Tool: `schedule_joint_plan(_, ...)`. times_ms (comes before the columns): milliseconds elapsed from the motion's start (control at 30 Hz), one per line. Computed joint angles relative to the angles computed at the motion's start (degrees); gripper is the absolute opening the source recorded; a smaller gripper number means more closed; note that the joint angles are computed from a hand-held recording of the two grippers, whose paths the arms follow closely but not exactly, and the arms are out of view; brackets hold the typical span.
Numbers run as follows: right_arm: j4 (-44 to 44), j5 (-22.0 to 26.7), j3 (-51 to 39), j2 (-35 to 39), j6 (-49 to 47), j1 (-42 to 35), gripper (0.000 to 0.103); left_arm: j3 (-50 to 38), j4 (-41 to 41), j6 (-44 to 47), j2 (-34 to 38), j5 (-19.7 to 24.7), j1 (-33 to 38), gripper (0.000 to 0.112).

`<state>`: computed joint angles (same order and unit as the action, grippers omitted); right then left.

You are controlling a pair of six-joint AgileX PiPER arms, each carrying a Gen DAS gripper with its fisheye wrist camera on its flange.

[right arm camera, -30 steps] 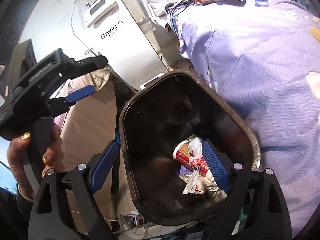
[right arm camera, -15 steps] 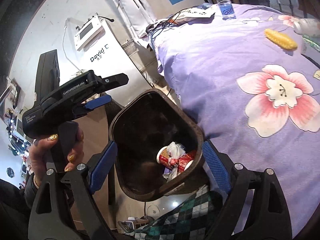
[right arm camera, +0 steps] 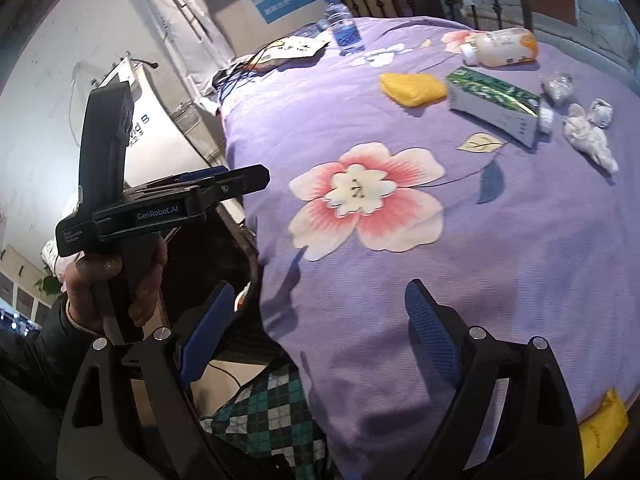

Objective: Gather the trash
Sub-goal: 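Grasp the yellow mesh net with the left gripper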

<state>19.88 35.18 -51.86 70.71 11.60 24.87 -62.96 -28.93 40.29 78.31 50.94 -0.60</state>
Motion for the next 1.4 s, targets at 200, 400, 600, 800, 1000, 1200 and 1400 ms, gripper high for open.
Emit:
schedule_joint_plan(200,2.3,6.5,-1.6,-1.8,-6.8,-10.1,0.086,-11.4,10.1,-4.8,11.8,-4.1,-13.0,0.092)
schedule_joint_plan(400,-0.3,11.6,-9.5,4.3,-16.2,-18.5,0.086,-23.8,15.1,-5.5,23.1,-5.1,-18.5,0.089)
schedule_joint_plan(600,1.8,13.3,-16.5,13.8,-23.4,-24.7,0.086,-37.8,23.3,-9.6,34.6,-0.9,-21.3,0.081)
schedule_joint_plan(800,-0.7,13.6,-22.3,21.6,-24.5,-25.8,0.086,-44.6,24.8,-12.4,40.9,2.6,-20.4,0.063)
schedule_joint_plan(1000,-4.8,14.4,-28.6,27.5,-23.2,-25.0,0.086,-47.4,20.6,-14.5,42.0,3.9,-17.2,0.026)
schedule_joint_plan(1200,-11.9,16.4,-38.5,34.2,-20.5,-22.0,0.086,-45.4,15.7,-14.0,40.2,3.0,-14.6,0.019)
schedule_joint_plan(1400,-20.1,20.6,-49.7,42.8,-20.8,-18.3,0.086,-39.2,8.6,-10.7,34.6,1.3,-11.1,0.019)
